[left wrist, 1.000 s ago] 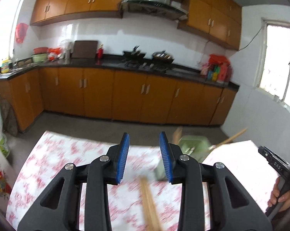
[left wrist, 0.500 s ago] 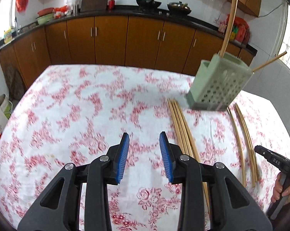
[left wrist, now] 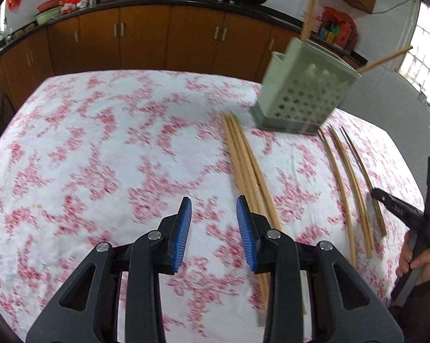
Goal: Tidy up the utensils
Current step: 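Grasp a single chopstick with the right tool while the left tool grasps another, then lift both held chopsticks upright off the cloth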
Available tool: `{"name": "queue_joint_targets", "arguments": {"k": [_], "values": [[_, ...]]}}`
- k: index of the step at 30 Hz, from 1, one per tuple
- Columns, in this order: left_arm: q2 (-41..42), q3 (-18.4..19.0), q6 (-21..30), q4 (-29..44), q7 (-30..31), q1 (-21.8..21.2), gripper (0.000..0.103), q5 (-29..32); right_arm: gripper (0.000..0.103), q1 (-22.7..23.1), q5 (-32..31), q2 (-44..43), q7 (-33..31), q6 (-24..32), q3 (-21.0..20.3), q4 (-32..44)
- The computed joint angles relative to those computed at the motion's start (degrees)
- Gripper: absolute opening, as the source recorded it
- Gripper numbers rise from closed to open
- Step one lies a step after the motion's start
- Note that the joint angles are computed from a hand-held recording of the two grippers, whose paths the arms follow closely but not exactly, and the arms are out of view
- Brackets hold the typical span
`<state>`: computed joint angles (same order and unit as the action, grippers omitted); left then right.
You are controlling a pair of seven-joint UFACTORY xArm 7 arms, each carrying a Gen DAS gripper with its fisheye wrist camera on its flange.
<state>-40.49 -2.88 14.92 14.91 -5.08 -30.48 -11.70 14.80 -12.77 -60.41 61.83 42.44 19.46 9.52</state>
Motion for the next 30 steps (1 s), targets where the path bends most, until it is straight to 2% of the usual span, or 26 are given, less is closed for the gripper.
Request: {"name": "queue_joint_targets", "arguments": {"k": [2,5,14,18,21,25,27,30], "values": [[0.2,0.8,-0.1,-0.3,0.7,-1.7,0.034,-0.7,0.008,0.1,-0.1,-0.4,-0.4,-0.1,-0.3,-0.4],[1.2,-0.3,-0.3,-0.4,0.7,-2.9,0.034,-0.7,0.008,0.0,-0.4,-0.2,-0.5,0.1,0.1,-0.3],[3.6,-3.9,-0.5,-0.6,-2.3,-1.0,0.027,1.8,0.008,0.0,-0.6,0.2,-0.2,-0.4,0.2,-0.4],[4.2,-7.2,-0.1,0.0,-6.0,2.8,0.024,5.1,0.008,-0.1,-0.6,0.4,-0.1,-0.6,0.2,-0.3],[5.3,-7.7,-0.6,0.7,-7.8,4.3,0.022,6.8,0.008,0.0,-0.7,0.1,-0.2,-0.4,0.1,-0.4],[6.2,-11.5,-2.2,0.8,-11.4,8.7,0.008,11.2,0.008,0.5,-0.8,-0.6,-0.4,0.5,0.4,-0.4],[7.3,-10.9,-2.9,1.3,-12.0,9.6,0.007,12.6,0.008,0.6,-1.1,-0.6,-1.0,0.5,0.3,-0.4],[9.6,-11.3,-3.1,3.3,-13.7,13.9,0.007,15.3,0.008,-0.5,-1.7,-0.3,-1.9,-0.7,-0.4,-0.7]]}}
